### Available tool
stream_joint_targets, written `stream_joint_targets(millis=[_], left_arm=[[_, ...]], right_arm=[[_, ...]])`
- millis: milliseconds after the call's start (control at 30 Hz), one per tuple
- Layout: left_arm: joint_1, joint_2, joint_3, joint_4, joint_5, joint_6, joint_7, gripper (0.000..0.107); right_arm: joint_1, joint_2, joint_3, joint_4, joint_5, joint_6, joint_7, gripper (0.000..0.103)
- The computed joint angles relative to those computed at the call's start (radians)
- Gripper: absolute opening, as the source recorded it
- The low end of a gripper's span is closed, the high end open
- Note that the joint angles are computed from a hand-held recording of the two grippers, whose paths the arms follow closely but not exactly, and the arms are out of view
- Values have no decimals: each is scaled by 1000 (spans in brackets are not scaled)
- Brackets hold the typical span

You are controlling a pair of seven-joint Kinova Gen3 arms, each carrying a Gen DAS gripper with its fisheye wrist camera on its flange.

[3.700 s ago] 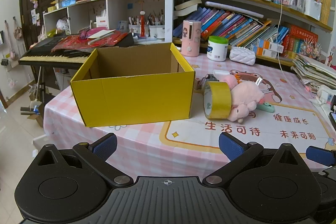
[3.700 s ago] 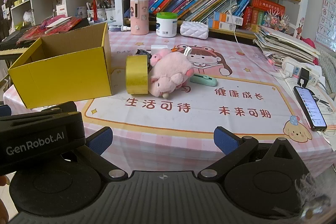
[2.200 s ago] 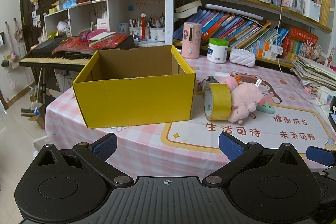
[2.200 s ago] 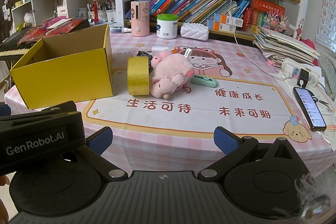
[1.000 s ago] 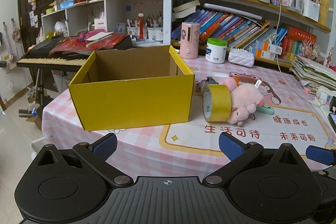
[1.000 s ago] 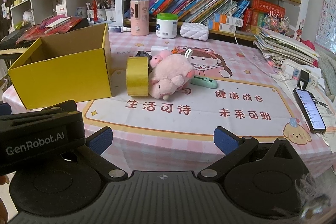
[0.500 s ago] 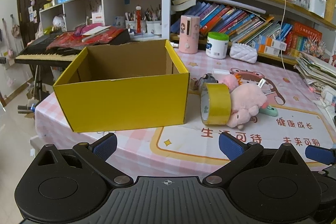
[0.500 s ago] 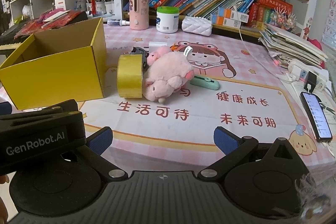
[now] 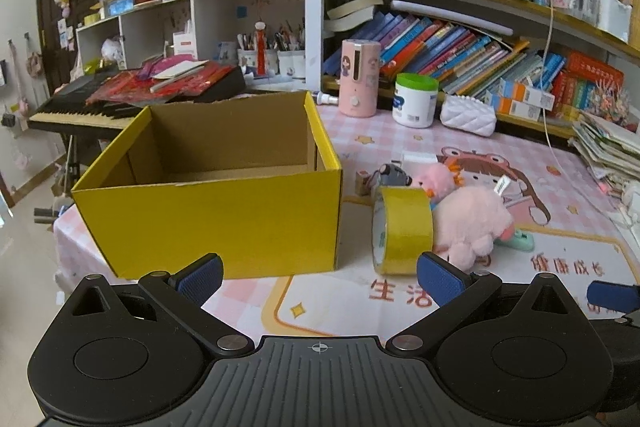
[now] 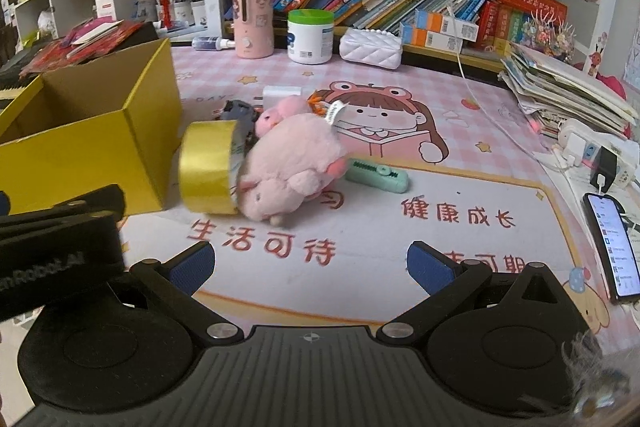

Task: Organize objects
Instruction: 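Grasp the yellow tape roll with the left tool while the right tool grasps the pink plush pig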

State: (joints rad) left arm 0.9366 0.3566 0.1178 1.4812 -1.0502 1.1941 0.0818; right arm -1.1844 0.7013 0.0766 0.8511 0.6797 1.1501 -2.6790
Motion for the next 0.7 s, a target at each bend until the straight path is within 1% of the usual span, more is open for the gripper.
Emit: stream_joint_targets(millis=[200,300,367,433,533,700], left_arm=[[0,33,-19,-44,-12,8,42,103],[12,60,-39,-80,-19,32,74,103],[12,80,-46,-113,-9,48,66,103],[16,96,-58,-139,-2,59,61,103],[23,123,-72,-184,13,79,40,103],[42,152,-97,-234,36,114,16,103]], right_arm=[[57,-23,-3,47,-14,-78,-4,103],[80,-36,6,81,-9,-133,-41,103],[100,-52,13,114,-7,-192,-92,103],[132,-62,6,135,-18,-243,-110,103],[175,-55,-7,126,-47,-278,-91,102],[264,-23,-49,75,-168,-320,-7,101]])
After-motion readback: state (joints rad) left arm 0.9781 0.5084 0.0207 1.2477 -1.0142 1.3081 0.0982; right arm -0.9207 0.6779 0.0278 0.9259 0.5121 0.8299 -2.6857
